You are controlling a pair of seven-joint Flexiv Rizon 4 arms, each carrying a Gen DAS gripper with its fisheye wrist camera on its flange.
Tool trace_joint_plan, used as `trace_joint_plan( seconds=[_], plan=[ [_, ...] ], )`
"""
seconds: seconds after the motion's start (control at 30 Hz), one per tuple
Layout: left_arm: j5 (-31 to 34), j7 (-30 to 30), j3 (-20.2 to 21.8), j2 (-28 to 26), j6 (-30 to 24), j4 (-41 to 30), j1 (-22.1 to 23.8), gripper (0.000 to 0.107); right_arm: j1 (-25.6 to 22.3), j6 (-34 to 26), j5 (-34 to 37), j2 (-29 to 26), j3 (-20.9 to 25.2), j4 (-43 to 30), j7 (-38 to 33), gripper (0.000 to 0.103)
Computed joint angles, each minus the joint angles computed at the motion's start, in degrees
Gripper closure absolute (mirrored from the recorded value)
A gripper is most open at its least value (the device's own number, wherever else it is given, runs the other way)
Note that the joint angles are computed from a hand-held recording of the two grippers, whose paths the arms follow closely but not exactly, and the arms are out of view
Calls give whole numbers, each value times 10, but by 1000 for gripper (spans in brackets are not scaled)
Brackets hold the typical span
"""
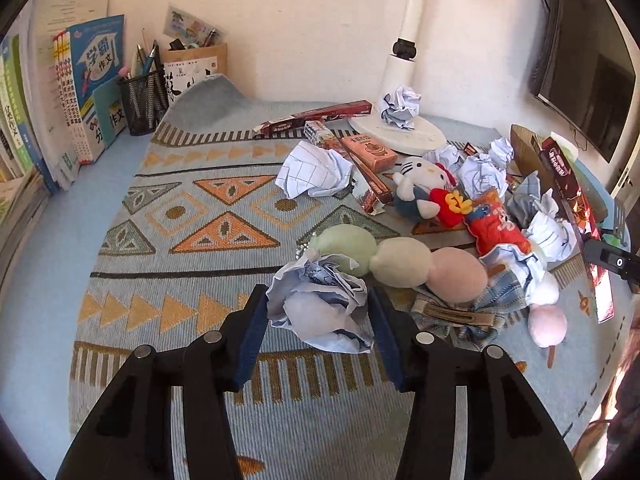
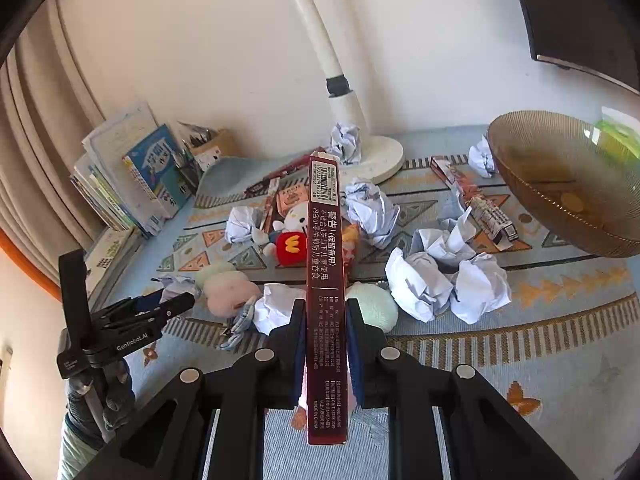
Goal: Organize objects
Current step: 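Carry the red snack box in the right gripper to the amber bowl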
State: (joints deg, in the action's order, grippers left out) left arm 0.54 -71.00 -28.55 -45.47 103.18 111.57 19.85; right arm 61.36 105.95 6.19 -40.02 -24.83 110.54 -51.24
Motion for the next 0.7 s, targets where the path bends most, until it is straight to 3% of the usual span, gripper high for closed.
trace_joint_plan(
  seconds=[0.07,0.23,0.3,0.37,0.4,0.47,0.53,0.57,0.63,0.7],
  plan=[
    [11,-12,-5,12,35,28,7,59,23,0,7,24,-19,42,-11,85],
    [44,-60,-35,4,60,54,30,58,15,-25,8,42,3,102,-5,85],
    [41,-96,-8,0,59,42,3,59,15,-40,-1,32,4,107,9,85],
    [-4,-90,50,14,74,42,-57,59,3,-47,-18,20,11,103,18,85],
    [12,-107,69,16,88,40,-70,58,-4,-51,-26,15,16,100,23,83],
    [19,-112,90,19,97,41,-88,58,-14,-42,-37,5,24,95,34,74],
    [7,-114,126,25,93,39,-123,58,-36,-16,-42,2,49,94,29,55],
    [5,-113,137,27,90,37,-134,56,-38,-7,-40,0,53,92,26,52],
    [-10,-110,169,29,88,32,-166,55,-8,-7,-26,-9,26,92,20,47],
    [-23,-102,195,31,81,28,-195,54,53,-20,-13,-27,-33,95,15,47]
  ],
)
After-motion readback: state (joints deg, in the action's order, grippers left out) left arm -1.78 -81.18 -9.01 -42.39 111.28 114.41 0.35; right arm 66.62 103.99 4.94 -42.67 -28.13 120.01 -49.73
